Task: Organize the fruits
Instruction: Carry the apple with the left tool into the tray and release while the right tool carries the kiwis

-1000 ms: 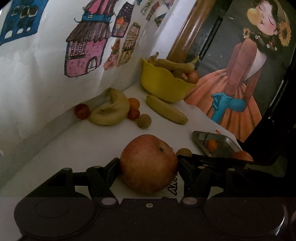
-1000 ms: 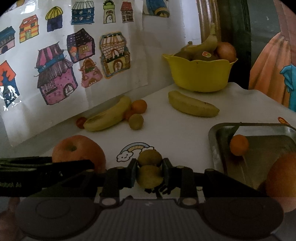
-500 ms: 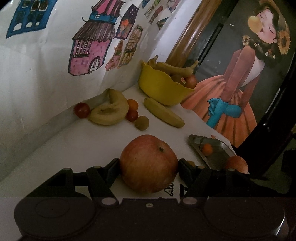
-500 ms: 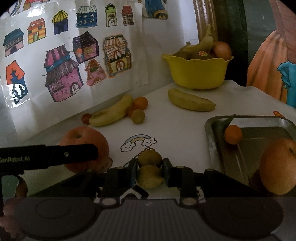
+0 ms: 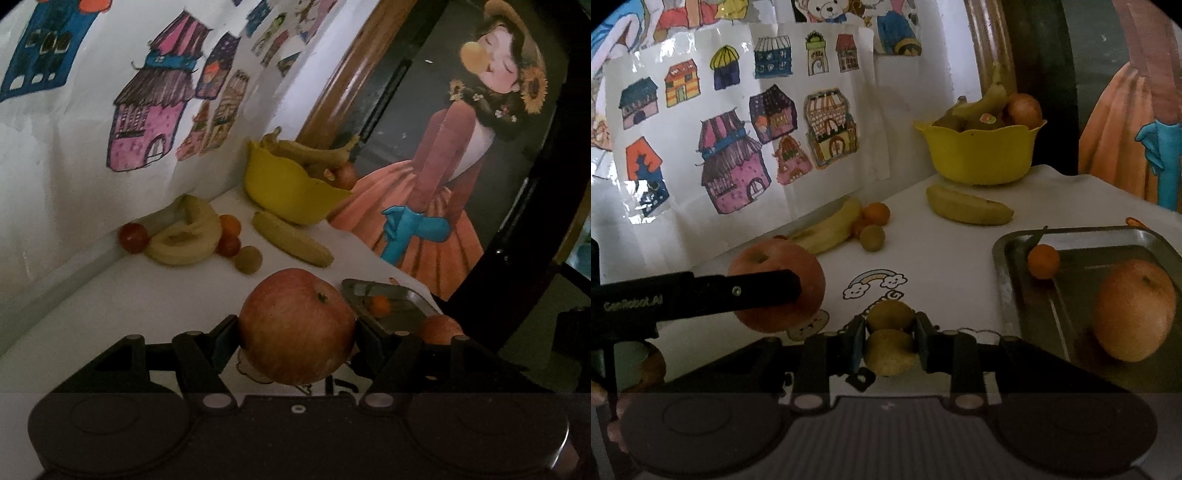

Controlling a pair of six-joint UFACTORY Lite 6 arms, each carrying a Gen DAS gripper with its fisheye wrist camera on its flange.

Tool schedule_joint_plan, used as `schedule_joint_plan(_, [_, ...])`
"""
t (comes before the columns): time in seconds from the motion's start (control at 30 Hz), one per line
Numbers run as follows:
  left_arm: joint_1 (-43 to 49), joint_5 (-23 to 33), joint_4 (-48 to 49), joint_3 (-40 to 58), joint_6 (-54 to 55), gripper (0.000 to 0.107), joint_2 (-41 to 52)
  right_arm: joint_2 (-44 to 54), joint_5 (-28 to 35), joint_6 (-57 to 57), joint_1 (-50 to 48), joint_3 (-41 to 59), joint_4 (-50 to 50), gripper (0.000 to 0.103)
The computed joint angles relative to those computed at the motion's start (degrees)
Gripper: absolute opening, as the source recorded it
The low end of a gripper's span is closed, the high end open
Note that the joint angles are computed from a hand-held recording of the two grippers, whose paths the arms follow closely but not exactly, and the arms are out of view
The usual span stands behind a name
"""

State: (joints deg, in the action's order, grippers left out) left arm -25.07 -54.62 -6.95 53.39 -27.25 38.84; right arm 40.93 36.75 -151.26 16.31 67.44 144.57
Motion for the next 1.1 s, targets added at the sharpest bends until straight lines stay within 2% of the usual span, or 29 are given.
schedule_joint_plan(0.17, [-1.7,-1.6,-1.1,-0.3,3.0,0.069,-0.3,-5.0,5.1,-1.2,-1.9,-7.8,1.3,0.033])
schedule_joint_plan(0.3, [-6.1,2.0,-7.5,1.6,11.4,0.069,-1.2,-10.2,9.0,-1.9,-4.7,-14.6,1.1,0.033])
schedule_joint_plan(0.4, [-8.0,5.3,-6.8,3.9,9.7,0.069,-1.5,-13.8,11.1,-2.4,-7.7,-18.9,0.2,0.033])
schedule_joint_plan(0.5, [-10.2,8.2,-6.4,8.0,8.5,0.069,-0.8,-17.1,13.2,-2.1,-12.1,-22.7,-2.0,0.033])
schedule_joint_plan(0.73, [-17.5,13.4,-12.7,21.7,15.5,0.070,5.1,-21.5,18.0,-1.9,-24.5,-28.9,-8.1,0.033])
schedule_joint_plan(0.93, [-21.2,18.8,-17.6,34.0,19.7,0.070,13.6,-20.6,20.7,-1.4,-34.2,-30.2,-13.9,0.033])
schedule_joint_plan(1.1, [-22.2,20.9,-20.7,39.8,22.0,0.070,18.8,-18.0,21.9,-2.2,-38.7,-29.7,-16.3,0.033])
